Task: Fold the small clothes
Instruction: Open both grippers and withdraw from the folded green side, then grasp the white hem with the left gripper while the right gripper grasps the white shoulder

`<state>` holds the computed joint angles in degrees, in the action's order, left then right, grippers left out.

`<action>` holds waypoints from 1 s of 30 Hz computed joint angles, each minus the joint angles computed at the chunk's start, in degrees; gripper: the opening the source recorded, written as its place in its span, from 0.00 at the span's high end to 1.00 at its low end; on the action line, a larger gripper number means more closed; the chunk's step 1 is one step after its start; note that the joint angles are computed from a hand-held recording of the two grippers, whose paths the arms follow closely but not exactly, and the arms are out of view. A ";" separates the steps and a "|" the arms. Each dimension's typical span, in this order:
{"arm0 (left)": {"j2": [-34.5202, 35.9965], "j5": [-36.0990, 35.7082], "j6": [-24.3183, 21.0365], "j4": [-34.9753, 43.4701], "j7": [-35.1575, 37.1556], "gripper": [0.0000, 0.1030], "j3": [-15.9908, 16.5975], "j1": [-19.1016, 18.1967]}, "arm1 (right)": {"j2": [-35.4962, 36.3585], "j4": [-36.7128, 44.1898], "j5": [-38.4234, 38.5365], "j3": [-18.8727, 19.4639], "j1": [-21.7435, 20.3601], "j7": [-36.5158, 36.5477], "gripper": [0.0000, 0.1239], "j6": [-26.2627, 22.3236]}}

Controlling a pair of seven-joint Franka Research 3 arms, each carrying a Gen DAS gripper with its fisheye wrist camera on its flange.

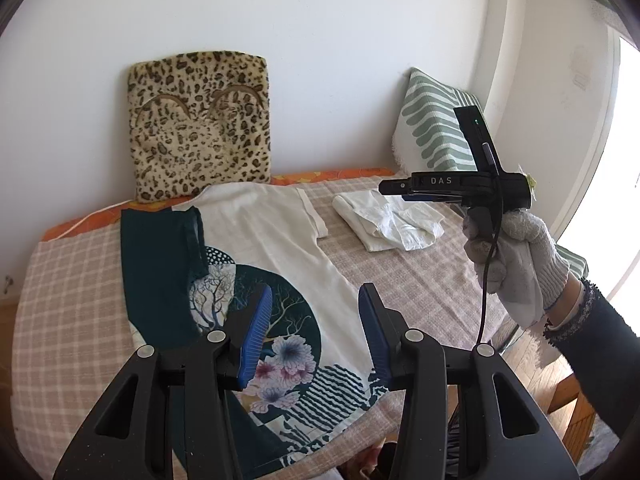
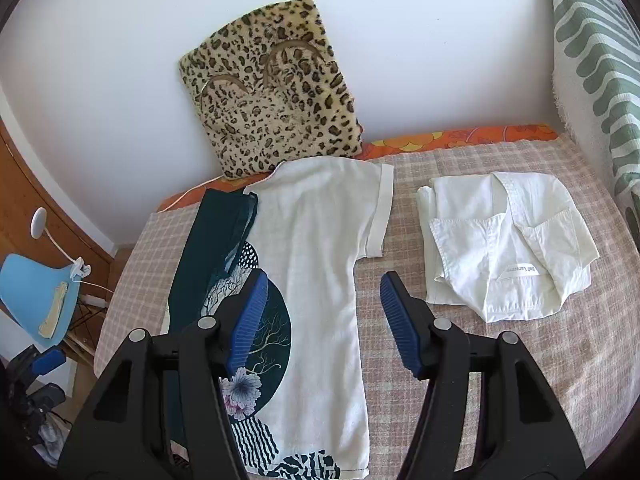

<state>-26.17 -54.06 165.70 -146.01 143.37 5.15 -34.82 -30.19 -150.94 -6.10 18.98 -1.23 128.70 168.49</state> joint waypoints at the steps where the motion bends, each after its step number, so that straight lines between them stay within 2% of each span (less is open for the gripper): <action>1: 0.90 -0.22 0.02 0.23 0.34 0.58 -0.39 -0.74 | -0.56 -0.50 0.13 -0.66 0.14 -0.33 0.50 0.00; 7: 7.04 -5.90 3.47 1.65 5.47 0.58 -3.51 -4.27 | -2.25 -2.63 2.09 -4.25 0.43 -4.16 0.49 1.09; 9: 10.07 -4.83 5.36 1.95 4.19 0.58 -6.50 -2.86 | -1.84 -2.67 2.88 -4.98 -0.05 -5.37 0.48 1.73; 11: 12.06 -6.93 4.43 2.24 5.81 0.58 -7.22 -3.12 | -0.39 -2.28 4.62 -7.37 1.31 -7.88 0.48 2.79; 16: 15.95 -9.19 4.75 2.05 8.29 0.58 -12.09 -1.72 | 4.09 -0.19 8.96 -11.44 3.81 -14.47 0.48 4.68; 19: 17.94 -6.75 4.20 2.45 5.46 0.58 -15.45 0.20 | 7.14 1.91 11.19 -13.47 5.38 -18.89 0.48 5.09; 24: 21.57 -7.78 4.41 4.29 5.83 0.58 -19.25 1.45 | 12.03 5.90 16.00 -17.71 8.73 -26.92 0.48 4.86; 26: 23.12 -5.97 5.91 4.75 5.18 0.58 -20.96 2.01 | 14.04 7.77 18.71 -19.44 10.05 -30.22 0.48 4.37; 28: 24.90 -0.69 8.61 4.86 1.08 0.58 -22.58 2.75 | 16.23 9.98 21.69 -20.85 11.07 -33.45 0.48 3.56; 29: 26.13 4.32 9.99 4.98 -3.28 0.58 -23.07 3.38 | 17.38 11.18 23.11 -21.31 11.36 -34.97 0.48 3.18; 30: 27.01 12.50 11.41 4.53 -10.80 0.58 -23.20 4.07 | 18.60 12.44 24.14 -21.45 11.33 -36.24 0.48 2.88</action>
